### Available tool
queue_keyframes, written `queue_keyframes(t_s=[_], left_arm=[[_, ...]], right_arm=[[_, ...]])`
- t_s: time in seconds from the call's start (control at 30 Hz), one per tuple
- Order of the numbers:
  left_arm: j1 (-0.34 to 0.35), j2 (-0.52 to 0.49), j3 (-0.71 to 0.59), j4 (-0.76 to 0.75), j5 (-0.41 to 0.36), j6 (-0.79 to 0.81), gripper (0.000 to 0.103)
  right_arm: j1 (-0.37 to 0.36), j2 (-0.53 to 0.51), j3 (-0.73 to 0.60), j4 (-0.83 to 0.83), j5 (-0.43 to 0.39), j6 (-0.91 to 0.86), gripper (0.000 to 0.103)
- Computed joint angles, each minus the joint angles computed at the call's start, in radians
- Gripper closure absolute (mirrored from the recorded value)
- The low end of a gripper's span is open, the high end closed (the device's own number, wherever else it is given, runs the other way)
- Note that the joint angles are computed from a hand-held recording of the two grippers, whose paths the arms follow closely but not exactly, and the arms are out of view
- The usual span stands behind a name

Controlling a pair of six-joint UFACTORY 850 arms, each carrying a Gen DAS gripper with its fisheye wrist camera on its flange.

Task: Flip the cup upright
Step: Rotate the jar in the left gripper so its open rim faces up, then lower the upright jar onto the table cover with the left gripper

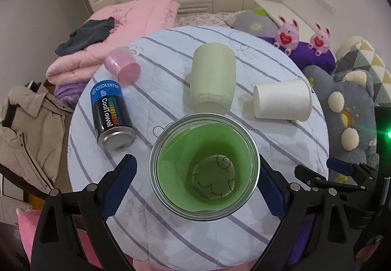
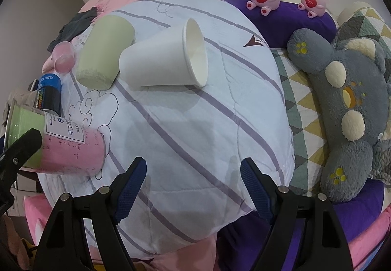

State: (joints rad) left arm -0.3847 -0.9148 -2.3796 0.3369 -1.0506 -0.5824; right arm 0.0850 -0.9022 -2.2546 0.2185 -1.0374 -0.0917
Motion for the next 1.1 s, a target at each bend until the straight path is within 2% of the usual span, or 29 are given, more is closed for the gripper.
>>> queue_keyframes(t_s=[0.33, 0.7, 0.9, 1.1], left_arm=[[0.001, 0.018, 0.029, -0.004, 0.017, -0.003, 0.008], [0.001, 0.096, 0.146, 0.002, 0.087, -0.009, 0.008], [-0.010, 0.158, 0.224, 0.020, 0.149, -0.011, 0.008], [-0.019, 0.256, 0.360, 0.069, 0.233, -0.047, 0.008]], right_arm=[[0.008, 0.034, 0.044, -0.016, 0.025, 0.004, 0.022], [0.022, 0.117, 0.155, -0.043, 0.085, 0.020, 0.022], [0.025, 0.180, 0.238, -0.061, 0.134, 0.036, 0.022], [0.031, 0.260, 0.337, -0.073, 0.201, 0.059, 0.022]])
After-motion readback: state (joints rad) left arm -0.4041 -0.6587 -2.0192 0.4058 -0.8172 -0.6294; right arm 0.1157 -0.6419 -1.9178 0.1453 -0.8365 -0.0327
